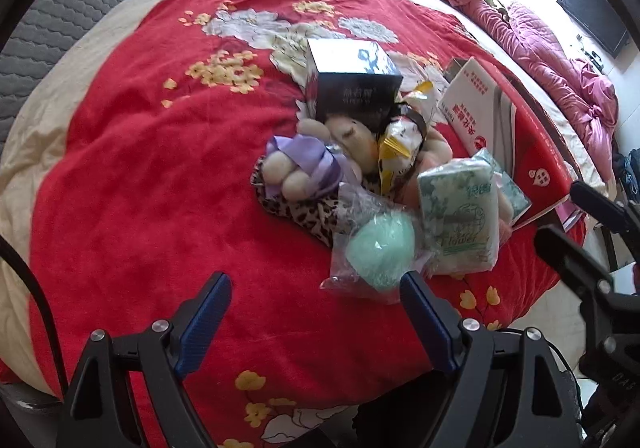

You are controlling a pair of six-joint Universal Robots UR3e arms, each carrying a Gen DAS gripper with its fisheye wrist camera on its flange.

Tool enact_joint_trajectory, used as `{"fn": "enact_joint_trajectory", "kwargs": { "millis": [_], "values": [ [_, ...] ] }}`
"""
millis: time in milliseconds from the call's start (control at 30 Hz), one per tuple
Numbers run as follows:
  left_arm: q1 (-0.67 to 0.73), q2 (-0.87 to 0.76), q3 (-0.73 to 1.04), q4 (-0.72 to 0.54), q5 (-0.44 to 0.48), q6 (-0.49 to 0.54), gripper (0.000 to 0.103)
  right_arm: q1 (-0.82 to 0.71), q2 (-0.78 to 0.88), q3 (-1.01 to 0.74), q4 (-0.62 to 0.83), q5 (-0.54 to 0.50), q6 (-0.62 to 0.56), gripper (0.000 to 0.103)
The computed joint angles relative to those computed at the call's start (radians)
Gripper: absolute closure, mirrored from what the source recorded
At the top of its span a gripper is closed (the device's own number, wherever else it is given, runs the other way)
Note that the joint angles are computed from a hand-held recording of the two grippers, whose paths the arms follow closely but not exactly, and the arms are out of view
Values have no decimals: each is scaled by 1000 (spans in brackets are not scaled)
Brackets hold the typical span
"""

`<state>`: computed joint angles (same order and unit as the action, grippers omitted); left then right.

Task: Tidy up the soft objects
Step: 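Grasp the green-patterned tissue pack with the right tool while the left tool grasps the mint-green ball bag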

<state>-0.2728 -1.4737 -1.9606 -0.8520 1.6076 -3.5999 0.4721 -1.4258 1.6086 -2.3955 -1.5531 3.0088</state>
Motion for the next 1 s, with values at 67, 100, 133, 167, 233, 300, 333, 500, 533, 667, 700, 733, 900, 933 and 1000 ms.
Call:
{"fn": "enact_joint_trajectory", "kwargs": {
  "millis": [67, 100, 133, 167, 233, 300, 333, 500, 533, 667, 700, 733, 900, 933, 1000],
  "values": [
    [6, -9, -7, 17, -17, 6, 17, -5, 21, -6, 5, 10, -11, 26],
    [10, -8, -13, 21, -23, 11, 17, -10, 30, -5, 1, 19, -11, 26],
    [12, -11, -14, 24, -28, 14, 17, -14, 39, -10, 4, 25, -11, 28],
    [15, -17, -17, 30, -32, 17, 17, -17, 51, -13, 1, 26, -9, 33],
    [21, -22, -24, 38, -39, 25, 17, -23, 68, -22, 6, 41, -8, 36],
    [30, -24, -34, 54, -45, 32, 17, -27, 84, -33, 7, 59, -13, 38],
    [39, -24, -41, 63, -57, 36, 17, -25, 92, -38, 8, 59, -15, 39],
    [62, -26, -60, 93, -101, 47, 17, -14, 139, -76, 13, 66, -17, 50],
    [64, -28, -62, 96, -105, 47, 17, -13, 143, -78, 14, 68, -20, 54],
    [72, -35, -68, 115, -126, 51, 17, -15, 170, -104, 31, 93, -26, 66],
    [75, -39, -68, 120, -133, 54, 17, -7, 186, -121, 33, 89, -28, 67],
    [75, -45, -66, 124, -137, 54, 17, -5, 190, -124, 34, 93, -34, 71],
    [96, -54, -80, 145, -188, 59, 20, -21, 182, -98, 3, 140, -39, 84],
    [98, -54, -83, 151, -195, 61, 22, -28, 175, -91, 1, 150, -38, 85],
    [106, -51, -94, 171, -215, 66, 30, -40, 153, -66, -17, 166, -37, 86]
  ]
}}
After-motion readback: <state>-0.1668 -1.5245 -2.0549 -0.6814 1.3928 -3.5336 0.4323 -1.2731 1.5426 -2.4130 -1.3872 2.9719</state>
